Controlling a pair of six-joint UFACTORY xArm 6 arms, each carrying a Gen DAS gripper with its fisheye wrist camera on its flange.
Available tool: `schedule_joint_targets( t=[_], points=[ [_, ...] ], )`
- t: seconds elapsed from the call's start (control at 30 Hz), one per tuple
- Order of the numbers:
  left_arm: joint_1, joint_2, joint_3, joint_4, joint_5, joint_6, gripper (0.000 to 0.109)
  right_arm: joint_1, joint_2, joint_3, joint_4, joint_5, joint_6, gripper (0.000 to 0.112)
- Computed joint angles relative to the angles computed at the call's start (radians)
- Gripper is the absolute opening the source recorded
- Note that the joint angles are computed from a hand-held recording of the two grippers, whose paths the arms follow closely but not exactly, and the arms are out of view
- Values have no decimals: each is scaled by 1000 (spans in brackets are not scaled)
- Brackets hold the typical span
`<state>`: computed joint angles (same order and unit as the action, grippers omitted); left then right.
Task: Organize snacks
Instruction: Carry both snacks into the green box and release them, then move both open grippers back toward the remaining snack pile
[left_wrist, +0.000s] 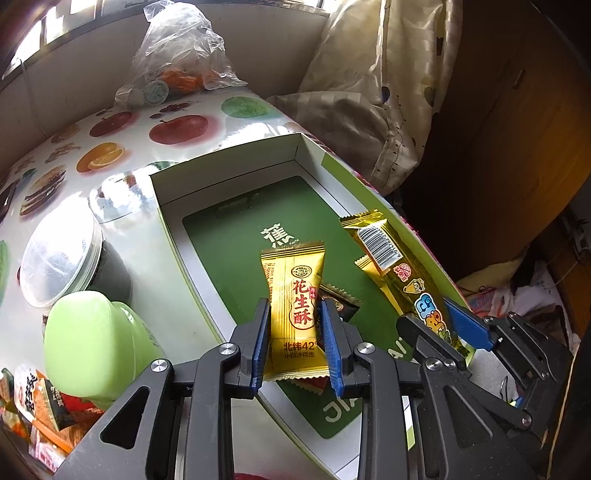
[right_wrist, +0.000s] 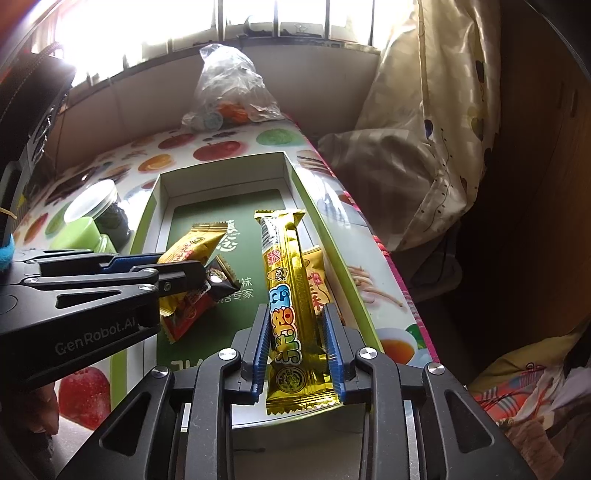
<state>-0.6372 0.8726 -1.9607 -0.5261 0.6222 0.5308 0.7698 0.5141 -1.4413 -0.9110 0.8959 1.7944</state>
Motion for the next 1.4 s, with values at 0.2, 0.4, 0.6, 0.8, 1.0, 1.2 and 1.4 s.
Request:
schedule_joint_targets(
  t=[0.2, 0.4, 0.6, 0.8, 1.0, 1.2, 1.4],
  points=[
    [-3, -10, 12, -20, -1, 20, 38, -1, 0, 2, 2, 0, 6, 33],
    [0, -30, 38, -44, -7, 41, 41, 4, -10, 12, 0, 9, 21, 39],
    [3, -56, 71, -68, -18, 59, 41, 14, -13, 7, -5, 31, 28, 45],
    [8, -88, 108, -107, -29, 94, 57, 30, -10, -10, 0, 64, 18, 47],
    [6, -120, 152, -112, -59, 105, 57, 43, -8, -22, 6, 91, 18, 48],
    [8, -152, 197, -135, -80, 129, 57, 54, -11, -24, -2, 108, 26, 50],
    [7, -211, 278, -167, -131, 183, 57, 61, -27, -9, -11, 79, 64, 54]
  ],
)
